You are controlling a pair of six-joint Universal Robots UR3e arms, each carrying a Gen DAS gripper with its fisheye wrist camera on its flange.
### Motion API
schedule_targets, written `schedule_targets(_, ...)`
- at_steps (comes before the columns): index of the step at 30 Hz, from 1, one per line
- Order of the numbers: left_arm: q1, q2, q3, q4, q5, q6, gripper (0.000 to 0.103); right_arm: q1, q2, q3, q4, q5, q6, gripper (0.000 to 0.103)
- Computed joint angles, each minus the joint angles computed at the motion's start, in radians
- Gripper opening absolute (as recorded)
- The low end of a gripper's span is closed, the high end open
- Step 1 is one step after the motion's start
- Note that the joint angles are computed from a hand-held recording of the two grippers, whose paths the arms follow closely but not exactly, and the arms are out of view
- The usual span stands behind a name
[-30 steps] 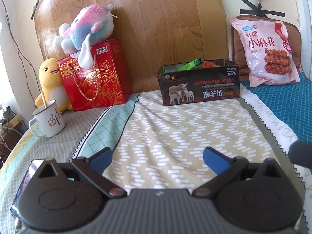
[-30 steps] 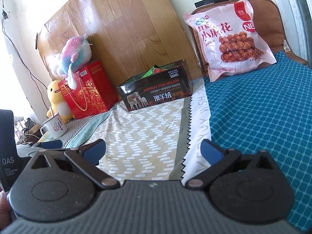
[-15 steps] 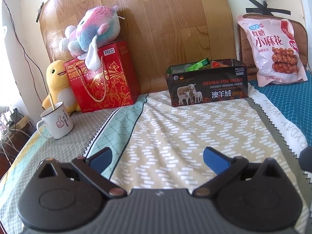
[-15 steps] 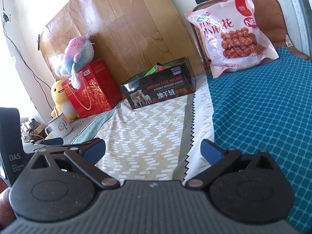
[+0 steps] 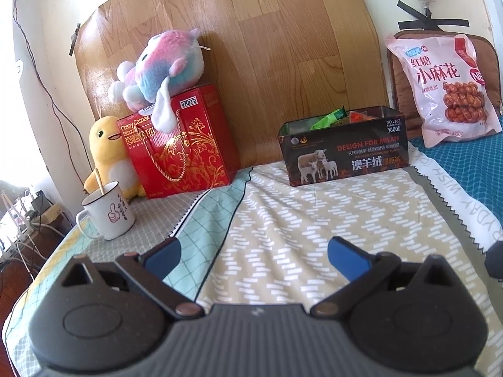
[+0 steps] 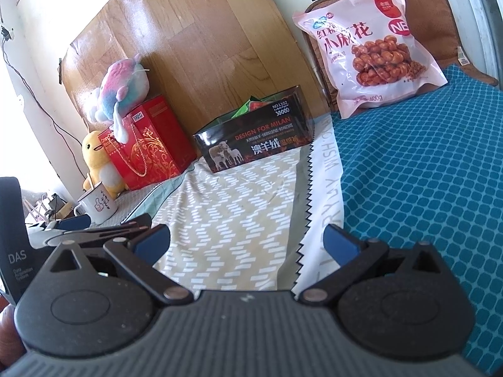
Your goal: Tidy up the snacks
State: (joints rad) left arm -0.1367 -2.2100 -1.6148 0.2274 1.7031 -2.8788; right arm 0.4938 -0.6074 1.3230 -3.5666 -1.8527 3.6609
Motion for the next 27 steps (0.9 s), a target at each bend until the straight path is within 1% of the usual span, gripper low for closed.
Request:
schedule_targets(6,0.0,0.028,-0.005,-0.073,-0.012,-0.008,0.103,-0.003,-0.002,0.005,-0.003,0.005,0.004,0.103)
schedule_targets(11,0.009,0.058,-0.006,-0.172,-0.04,-0.027,0.103,-0.006,-0.002,0.009,-0.002,0.012,0.009,0.103)
schedule_targets(19,0.014,0.076,0.005,-0.249,-0.043,-0.038,0.103,-0.008,0.0,0.007,0.004,0.021,0.017,0.103)
schedule_targets(27,0.013,0.076,0.022,-0.295,-0.047,-0.039,0.103,-0.017,-0.003,0.015,0.003,0.036,0.022,0.103)
